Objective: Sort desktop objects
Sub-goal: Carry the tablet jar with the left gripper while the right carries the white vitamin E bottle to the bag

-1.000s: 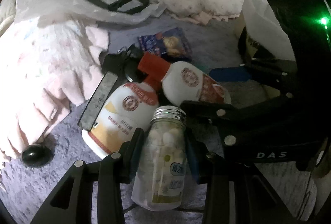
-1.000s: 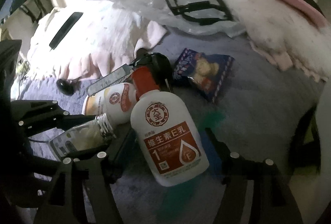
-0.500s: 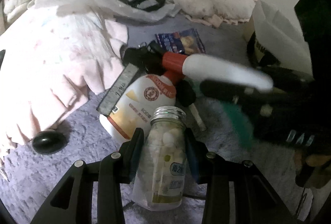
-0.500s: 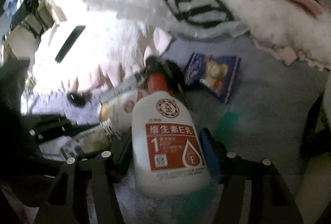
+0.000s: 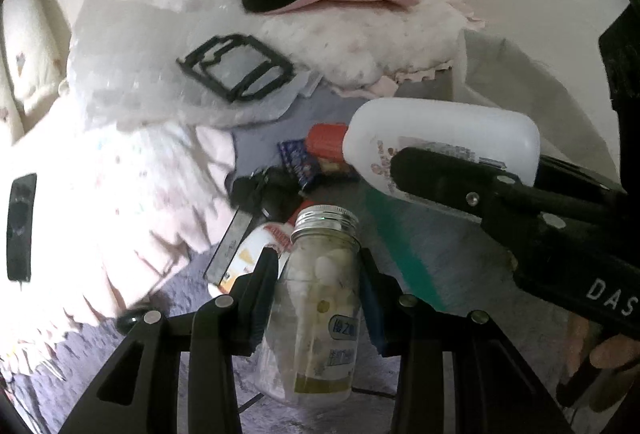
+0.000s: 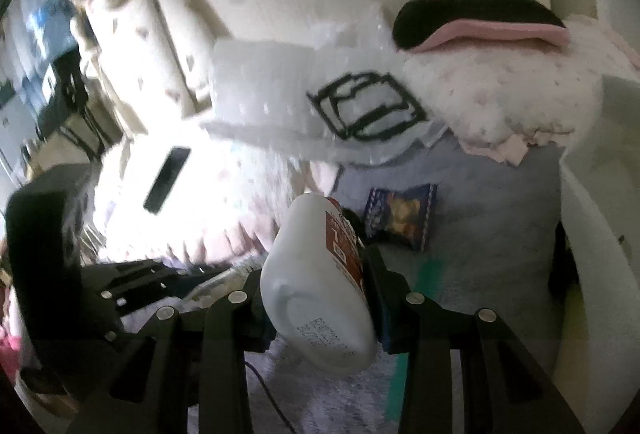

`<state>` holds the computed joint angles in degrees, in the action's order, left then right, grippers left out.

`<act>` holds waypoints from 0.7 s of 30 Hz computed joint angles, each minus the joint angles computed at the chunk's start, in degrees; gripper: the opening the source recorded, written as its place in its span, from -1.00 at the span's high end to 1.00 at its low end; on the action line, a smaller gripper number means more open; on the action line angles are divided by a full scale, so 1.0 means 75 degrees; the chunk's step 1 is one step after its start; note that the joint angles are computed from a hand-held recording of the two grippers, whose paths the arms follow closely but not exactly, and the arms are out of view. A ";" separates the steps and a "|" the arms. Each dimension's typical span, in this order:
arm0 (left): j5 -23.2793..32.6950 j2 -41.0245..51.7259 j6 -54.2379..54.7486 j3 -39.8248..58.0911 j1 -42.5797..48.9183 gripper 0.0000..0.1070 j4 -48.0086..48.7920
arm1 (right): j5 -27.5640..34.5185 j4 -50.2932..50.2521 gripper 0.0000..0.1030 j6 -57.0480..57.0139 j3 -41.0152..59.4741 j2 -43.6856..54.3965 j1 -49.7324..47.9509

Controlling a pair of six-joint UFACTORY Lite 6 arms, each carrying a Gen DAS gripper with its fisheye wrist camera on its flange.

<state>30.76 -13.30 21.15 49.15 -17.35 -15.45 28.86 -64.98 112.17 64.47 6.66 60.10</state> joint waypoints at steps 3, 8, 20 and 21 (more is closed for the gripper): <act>0.0150 0.0077 -0.0468 0.0421 -0.0322 0.31 0.0261 | 0.0565 0.0316 0.27 -0.0243 0.0016 -0.0330 0.0074; 0.0529 0.0531 -0.1343 0.1496 -0.1135 0.31 0.1094 | 0.1321 0.0277 0.27 0.0363 -0.0812 -0.1646 0.0157; 0.1709 0.3023 -0.2701 0.5575 -0.3252 0.31 0.2292 | 0.4446 0.0312 0.27 0.1266 -0.2203 -0.4692 0.1095; 0.1897 0.3457 -0.2626 0.6197 -0.3423 0.31 0.2272 | 0.4886 0.0315 0.27 0.1391 -0.2326 -0.4972 0.1303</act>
<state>44.98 12.63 1.45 95.63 -43.02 1.59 65.50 -62.62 122.60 47.02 -30.63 69.87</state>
